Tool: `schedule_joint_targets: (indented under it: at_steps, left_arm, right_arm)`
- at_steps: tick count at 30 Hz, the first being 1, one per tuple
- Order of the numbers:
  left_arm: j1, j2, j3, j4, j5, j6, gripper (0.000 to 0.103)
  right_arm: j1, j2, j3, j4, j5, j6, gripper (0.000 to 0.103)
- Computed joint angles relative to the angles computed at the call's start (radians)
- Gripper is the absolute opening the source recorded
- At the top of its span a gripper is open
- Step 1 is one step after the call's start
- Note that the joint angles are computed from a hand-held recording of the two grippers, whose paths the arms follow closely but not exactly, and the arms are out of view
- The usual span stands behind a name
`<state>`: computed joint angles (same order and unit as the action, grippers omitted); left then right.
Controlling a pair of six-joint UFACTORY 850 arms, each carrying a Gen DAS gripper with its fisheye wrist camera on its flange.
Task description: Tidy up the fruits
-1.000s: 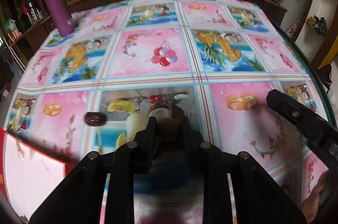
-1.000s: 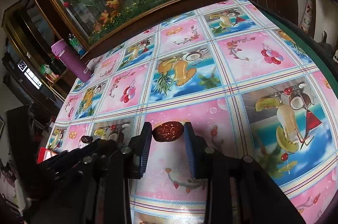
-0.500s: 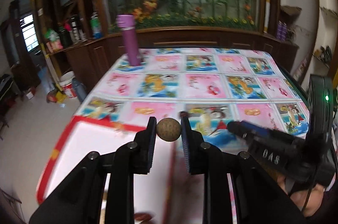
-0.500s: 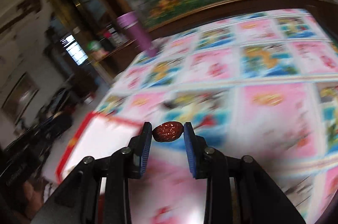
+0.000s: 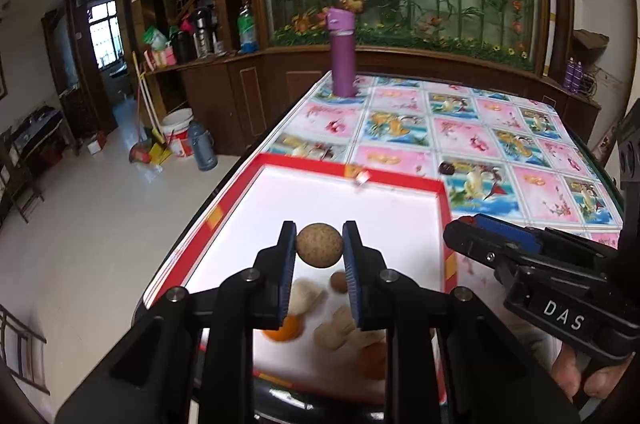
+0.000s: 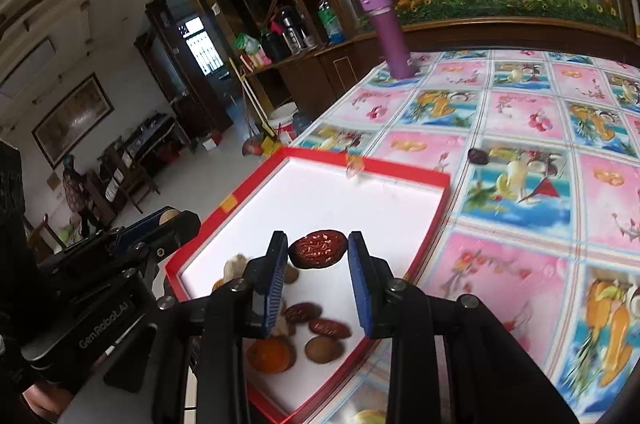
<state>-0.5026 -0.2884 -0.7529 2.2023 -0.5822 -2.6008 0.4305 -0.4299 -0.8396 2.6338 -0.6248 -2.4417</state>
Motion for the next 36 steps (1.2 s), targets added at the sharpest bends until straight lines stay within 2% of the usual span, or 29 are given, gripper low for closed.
schedule_joint_targets:
  at_steps: [9, 13, 18, 24, 27, 29, 30, 31, 33, 36]
  left_arm:
    - [0.034, -0.007, 0.040, 0.065, 0.019, -0.078, 0.025]
    - [0.050, -0.037, 0.024, 0.063, 0.027, -0.069, 0.025]
    - [0.064, -0.077, -0.008, 0.041, 0.047, -0.035, 0.025]
    - [0.072, -0.096, -0.024, 0.026, 0.061, -0.027, 0.025]
    - [0.065, -0.095, -0.022, -0.019, 0.043, 0.001, 0.026]
    - [0.065, -0.087, -0.016, -0.022, 0.042, 0.001, 0.036]
    - [0.063, -0.086, -0.018, -0.033, 0.040, 0.010, 0.053]
    - [0.060, -0.082, -0.015, -0.051, 0.031, 0.022, 0.066]
    - [0.046, -0.064, 0.008, -0.046, -0.022, -0.002, 0.070]
    - [0.040, -0.035, 0.024, -0.060, -0.040, 0.011, 0.084]
  right_arm:
    - [0.071, -0.028, -0.002, 0.096, 0.055, -0.093, 0.030]
    - [0.086, -0.058, -0.024, 0.170, 0.084, -0.150, 0.030]
    - [0.090, -0.094, -0.065, 0.184, 0.134, -0.141, 0.030]
    - [0.096, -0.103, -0.080, 0.228, 0.152, -0.176, 0.030]
    - [0.117, -0.093, -0.072, 0.360, 0.163, -0.312, 0.031]
    - [0.116, -0.088, -0.072, 0.335, 0.173, -0.296, 0.037]
    - [0.116, -0.083, -0.067, 0.346, 0.168, -0.306, 0.041]
    - [0.118, -0.076, -0.059, 0.369, 0.160, -0.324, 0.042]
    - [0.116, -0.055, -0.035, 0.378, 0.135, -0.335, 0.042]
    - [0.114, -0.024, -0.005, 0.413, 0.105, -0.369, 0.043]
